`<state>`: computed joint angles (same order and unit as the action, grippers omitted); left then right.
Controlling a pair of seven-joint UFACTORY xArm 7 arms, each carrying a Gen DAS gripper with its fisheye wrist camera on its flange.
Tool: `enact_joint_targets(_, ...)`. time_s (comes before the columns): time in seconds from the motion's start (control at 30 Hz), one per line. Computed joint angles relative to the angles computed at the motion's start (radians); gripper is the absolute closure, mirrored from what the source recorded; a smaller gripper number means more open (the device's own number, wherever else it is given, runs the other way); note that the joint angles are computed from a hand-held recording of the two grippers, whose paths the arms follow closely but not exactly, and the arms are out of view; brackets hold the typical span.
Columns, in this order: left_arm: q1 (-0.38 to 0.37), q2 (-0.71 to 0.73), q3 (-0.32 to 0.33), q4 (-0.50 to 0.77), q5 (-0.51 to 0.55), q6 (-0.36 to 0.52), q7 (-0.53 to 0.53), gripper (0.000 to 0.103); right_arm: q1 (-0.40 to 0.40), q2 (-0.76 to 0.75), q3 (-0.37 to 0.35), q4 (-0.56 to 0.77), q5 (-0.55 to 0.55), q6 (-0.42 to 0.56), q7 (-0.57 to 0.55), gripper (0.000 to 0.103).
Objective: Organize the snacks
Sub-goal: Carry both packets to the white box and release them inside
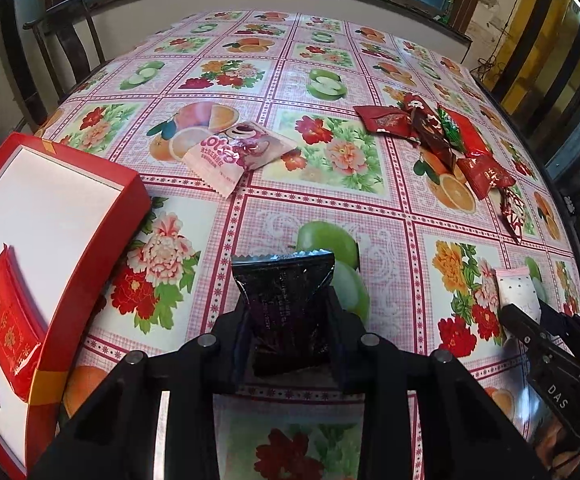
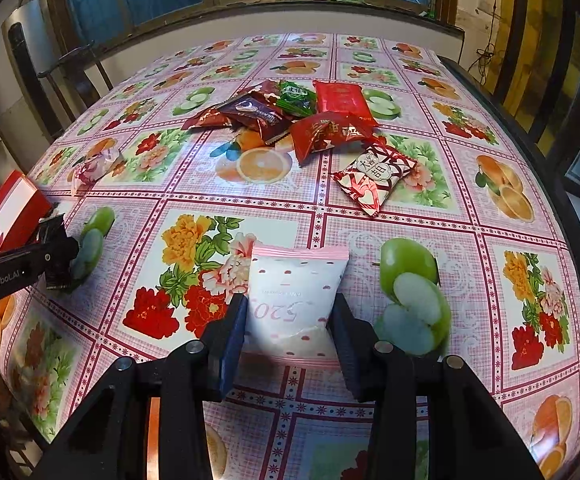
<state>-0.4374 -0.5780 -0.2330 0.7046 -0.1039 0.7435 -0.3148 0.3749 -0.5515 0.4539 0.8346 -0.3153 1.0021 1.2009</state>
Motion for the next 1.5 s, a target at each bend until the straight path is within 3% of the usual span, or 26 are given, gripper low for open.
enact_joint_targets(0.27, -0.031, -0.165, 0.046, -0.059, -0.046, 0.021, 0.063, 0.072, 0.031, -0.050, -0.024, -0.066, 0.057, -0.142, -0.005, 0.059)
enact_joint_targets(0.53, 0.069, -0.396, 0.103, -0.115, -0.012, 0.098, 0.097, 0.072, 0.037, 0.087, -0.019, 0.001, 0.106, -0.347, -0.048, 0.059)
enact_joint_targets(0.8, 0.241, -0.498, 0.193, -0.137, 0.044, 0.172, 0.164, 0.072, 0.071, 0.447, 0.009, 0.356, -0.064, -0.450, -0.069, 0.058)
enact_joint_targets(1.03, 0.339, -0.502, 0.228, -0.136, 0.068, 0.190, 0.223, 0.072, 0.219, 0.785, -0.031, 0.780, -0.251, -0.357, -0.069, 0.058)
enact_joint_targets(1.2, 0.401, -0.478, 0.210, -0.132, 0.095, 0.185, 0.220, 0.071, 0.282, 0.909, -0.079, 0.927, -0.216, -0.387, -0.118, 0.057)
enact_joint_targets(1.27, 0.425, -0.477, 0.201, -0.133, 0.111, 0.186, 0.210, 0.064, 0.295, 0.915, -0.105, 0.932, -0.199, -0.418, -0.120, 0.054)
enact_joint_targets(1.33, 0.440, -0.482, 0.195, -0.139, 0.122, 0.179, 0.198, 0.044, 0.283, 0.892, -0.114, 0.890, -0.148, -0.486, -0.139, 0.041)
enact_joint_targets(1.4, 0.443, -0.492, 0.188, -0.147, 0.132, 0.166, 0.194, 0.040, 0.305, 0.832, -0.166, 0.809, -0.179, -0.549, -0.089, 0.038)
enact_joint_targets(1.5, 0.407, -0.495, 0.190, -0.148, 0.107, 0.166, 0.198, 0.030, 0.336, 0.739, -0.238, 0.700, -0.219, -0.557, -0.028, 0.034)
